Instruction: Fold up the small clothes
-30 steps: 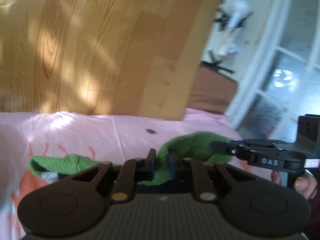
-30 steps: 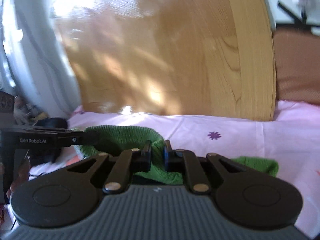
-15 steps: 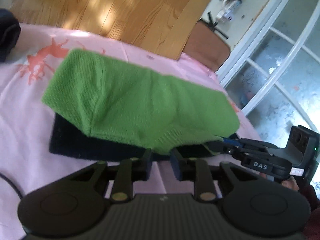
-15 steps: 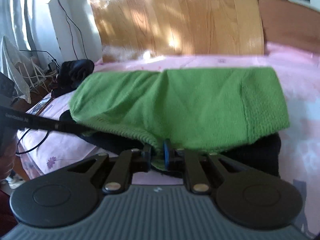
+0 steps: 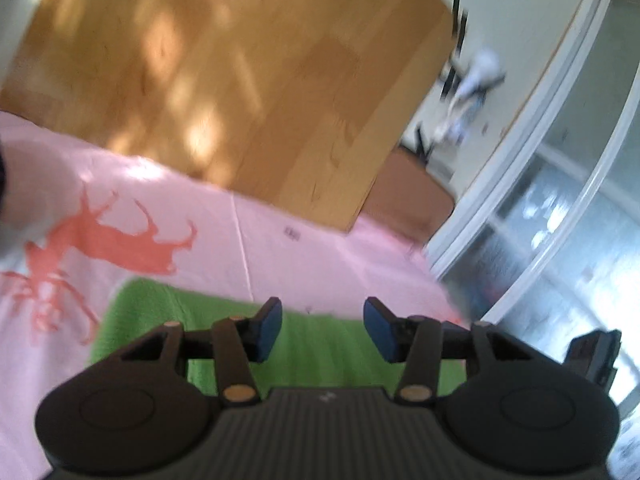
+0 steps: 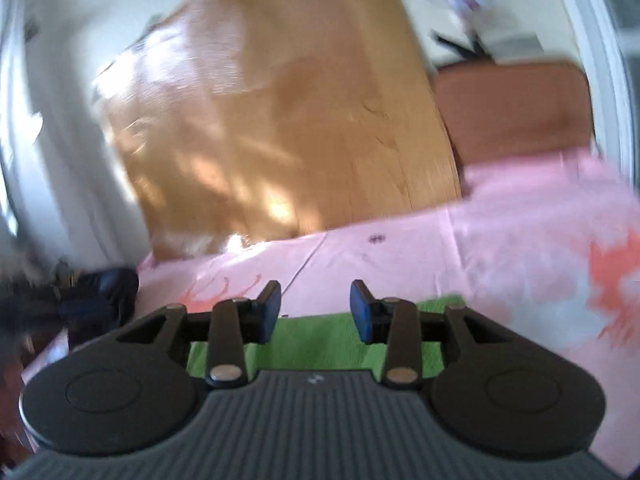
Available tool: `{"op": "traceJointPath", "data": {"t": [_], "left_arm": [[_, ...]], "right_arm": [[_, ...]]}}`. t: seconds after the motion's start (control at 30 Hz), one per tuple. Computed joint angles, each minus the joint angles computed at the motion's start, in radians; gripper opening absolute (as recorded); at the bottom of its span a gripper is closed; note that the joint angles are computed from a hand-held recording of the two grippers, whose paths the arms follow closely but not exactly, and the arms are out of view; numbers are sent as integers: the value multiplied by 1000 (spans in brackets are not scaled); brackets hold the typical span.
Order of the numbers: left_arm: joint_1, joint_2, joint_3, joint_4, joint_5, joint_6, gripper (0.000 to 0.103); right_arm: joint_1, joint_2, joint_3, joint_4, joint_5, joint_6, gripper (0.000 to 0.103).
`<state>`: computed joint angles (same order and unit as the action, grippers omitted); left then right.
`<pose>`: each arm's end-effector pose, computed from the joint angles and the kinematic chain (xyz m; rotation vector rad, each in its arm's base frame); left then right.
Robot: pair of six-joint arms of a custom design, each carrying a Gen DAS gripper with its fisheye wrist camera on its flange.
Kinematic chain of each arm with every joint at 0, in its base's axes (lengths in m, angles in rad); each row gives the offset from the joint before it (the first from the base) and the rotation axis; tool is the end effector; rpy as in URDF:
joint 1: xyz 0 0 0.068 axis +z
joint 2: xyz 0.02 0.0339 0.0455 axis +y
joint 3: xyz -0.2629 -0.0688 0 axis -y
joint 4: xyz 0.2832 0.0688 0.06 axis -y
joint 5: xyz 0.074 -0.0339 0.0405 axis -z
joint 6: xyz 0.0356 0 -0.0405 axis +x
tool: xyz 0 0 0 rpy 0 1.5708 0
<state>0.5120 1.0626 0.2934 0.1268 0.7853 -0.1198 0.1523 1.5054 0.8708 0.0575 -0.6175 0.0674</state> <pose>0.2012 0.0842 0.1299 -0.2297 2.0526 -0.6242 0.3456 0.0739 0.2000 -0.4514 2.0799 0.7895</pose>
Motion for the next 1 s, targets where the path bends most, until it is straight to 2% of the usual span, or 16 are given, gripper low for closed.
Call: {"op": "traceJointPath", "data": {"t": [0.07,0.13,0.17,0.2,0.27,0.33,0.37,0.43,0.47,0.5,0.57,0.67,0.77,0.87,0.97,1.0], "left_arm": [[-56,87,-1,17,-131,24,44],[-30,207,6,63,-139,54,30],[9,238,-15,126,-105,71,18],[32,249,-17,130,-92,82,11],[75,269,-6,110,-49,79,10],[99,258,2,71,-24,73,10],[102,247,8,50,-25,68,13],[127,190,6,-5,1,54,27],[138,150,-8,-5,17,32,44],[138,99,-28,10,19,3,56],[114,11,-49,35,-4,-36,60],[4,3,-34,88,-101,-89,77],[-123,76,-10,155,-231,-95,79],[-191,183,0,211,-347,-49,77],[-170,233,-29,290,-367,28,65],[-154,230,-39,299,-352,47,64]], "right_arm": [[19,48,6,-31,99,-19,42],[-19,80,-18,-38,142,-13,37],[-66,78,-65,26,79,13,31],[-109,76,-94,56,7,30,29],[-156,57,-125,57,-59,48,26],[-162,40,-126,30,-69,48,26],[-158,39,-111,10,-64,51,27],[-137,19,-97,4,-40,88,32],[-141,-2,-117,33,-46,94,36],[-150,-28,-144,56,-57,88,43],[-114,-49,-139,60,-59,81,44],[3,-1,-72,41,-10,60,44],[118,86,6,48,30,48,44],[204,161,82,-11,89,-29,43],[207,198,91,-7,165,-121,35],[179,202,89,-7,151,-126,20]]}}
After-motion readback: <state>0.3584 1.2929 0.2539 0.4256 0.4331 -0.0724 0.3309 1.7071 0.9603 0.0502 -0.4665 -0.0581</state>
